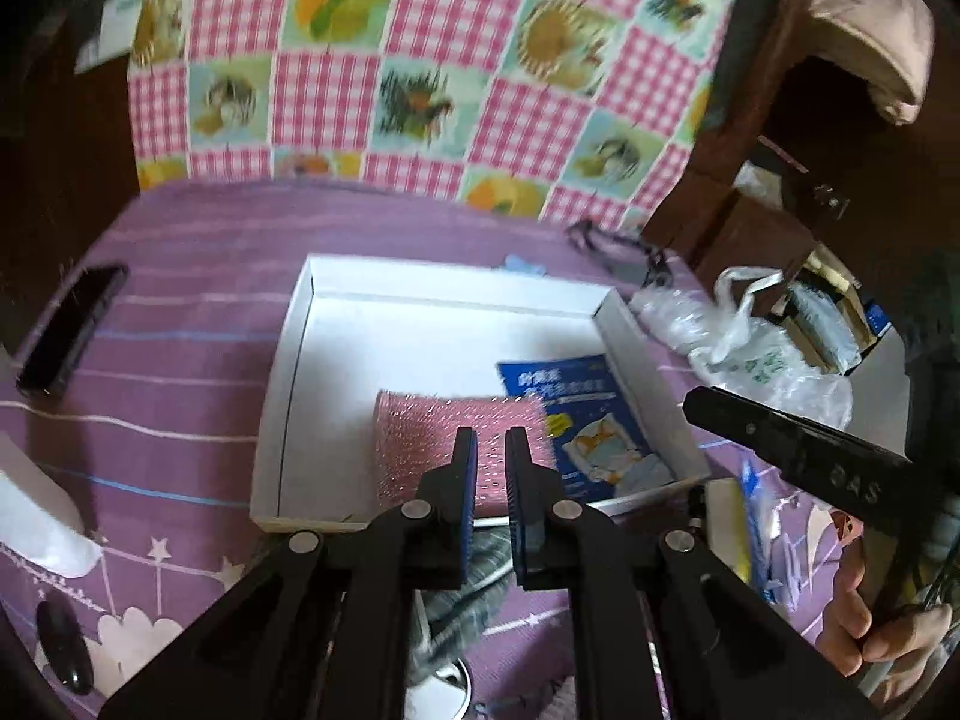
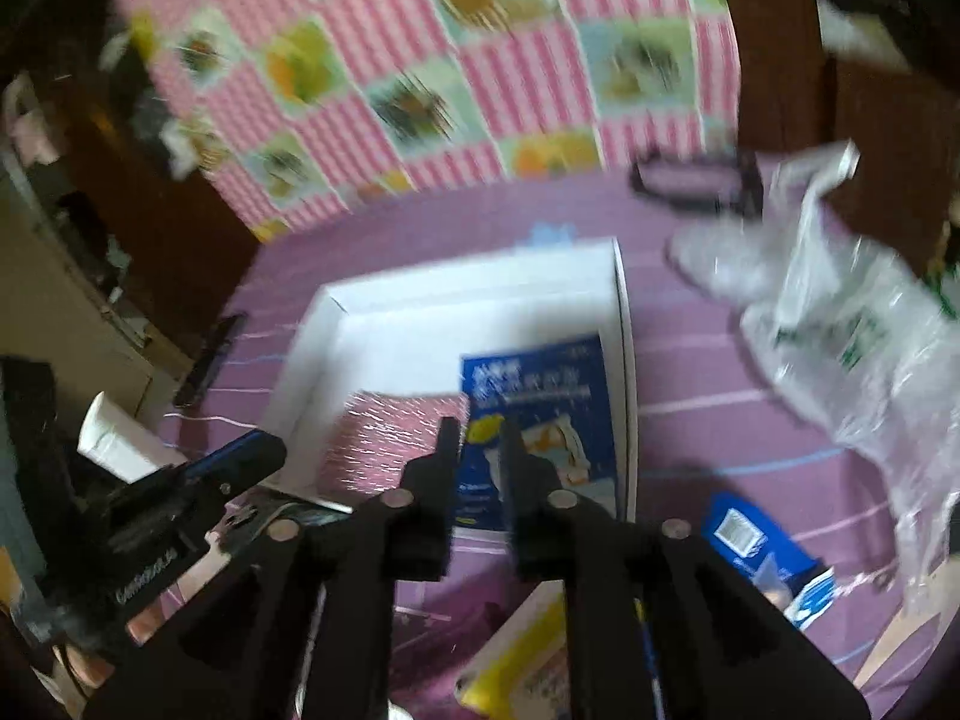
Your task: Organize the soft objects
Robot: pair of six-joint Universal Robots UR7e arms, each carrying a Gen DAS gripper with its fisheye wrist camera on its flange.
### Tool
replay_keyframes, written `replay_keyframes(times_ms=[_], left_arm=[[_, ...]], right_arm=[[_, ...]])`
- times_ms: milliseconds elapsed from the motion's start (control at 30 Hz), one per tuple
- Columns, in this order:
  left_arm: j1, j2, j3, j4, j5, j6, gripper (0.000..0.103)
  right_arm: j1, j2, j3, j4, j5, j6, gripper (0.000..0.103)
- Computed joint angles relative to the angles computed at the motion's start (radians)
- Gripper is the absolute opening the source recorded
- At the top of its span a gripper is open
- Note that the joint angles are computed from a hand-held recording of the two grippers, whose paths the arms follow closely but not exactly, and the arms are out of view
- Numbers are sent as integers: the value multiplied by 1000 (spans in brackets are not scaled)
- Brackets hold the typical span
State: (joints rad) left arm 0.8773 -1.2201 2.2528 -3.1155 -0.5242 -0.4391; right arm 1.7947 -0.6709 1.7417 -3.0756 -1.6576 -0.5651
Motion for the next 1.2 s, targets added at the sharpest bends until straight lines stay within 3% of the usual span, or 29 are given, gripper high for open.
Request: replay_keyframes(times_ms=[33, 67, 100, 200, 300, 333, 400, 500, 633, 767, 967, 1067, 1200], left_arm=[[-21, 5, 16, -47, 21, 25, 8], [-34, 10, 26, -86, 35, 49, 8], [-52, 15, 43, -133, 52, 73, 8], [-95, 28, 75, -204, 107, 93, 8], [-135, 57, 108, -258, 191, 72, 13], [-145, 64, 119, -253, 217, 42, 19], [-160, 92, 137, -340, 233, 66, 53], [-194, 155, 163, -517, 277, 113, 69], [-222, 151, 187, -445, 280, 47, 72], [-234, 178, 191, -445, 279, 68, 72], [-173, 166, 205, -484, 113, 75, 72], [-149, 165, 212, -483, 63, 47, 72], [-139, 167, 227, -505, 38, 21, 72]], right_arm=[[-9, -25, 42, -38, 42, -40, 41], [-8, -29, 62, -68, 67, -51, 59], [-14, -40, 89, -107, 98, -65, 70], [-35, -68, 189, -296, 173, -113, 82], [-41, -74, 263, -461, 173, -163, 88], [-40, -75, 281, -503, 157, -169, 88], [-37, -76, 309, -565, 119, -172, 88], [-49, -83, 345, -609, 110, -202, 88], [-72, -103, 376, -581, 105, -226, 88], [-108, -129, 406, -551, 139, -203, 88], [-154, -141, 391, -462, 176, -145, 88], [-155, -125, 371, -420, 144, -144, 78], [-158, -126, 380, -430, 152, -153, 78]])
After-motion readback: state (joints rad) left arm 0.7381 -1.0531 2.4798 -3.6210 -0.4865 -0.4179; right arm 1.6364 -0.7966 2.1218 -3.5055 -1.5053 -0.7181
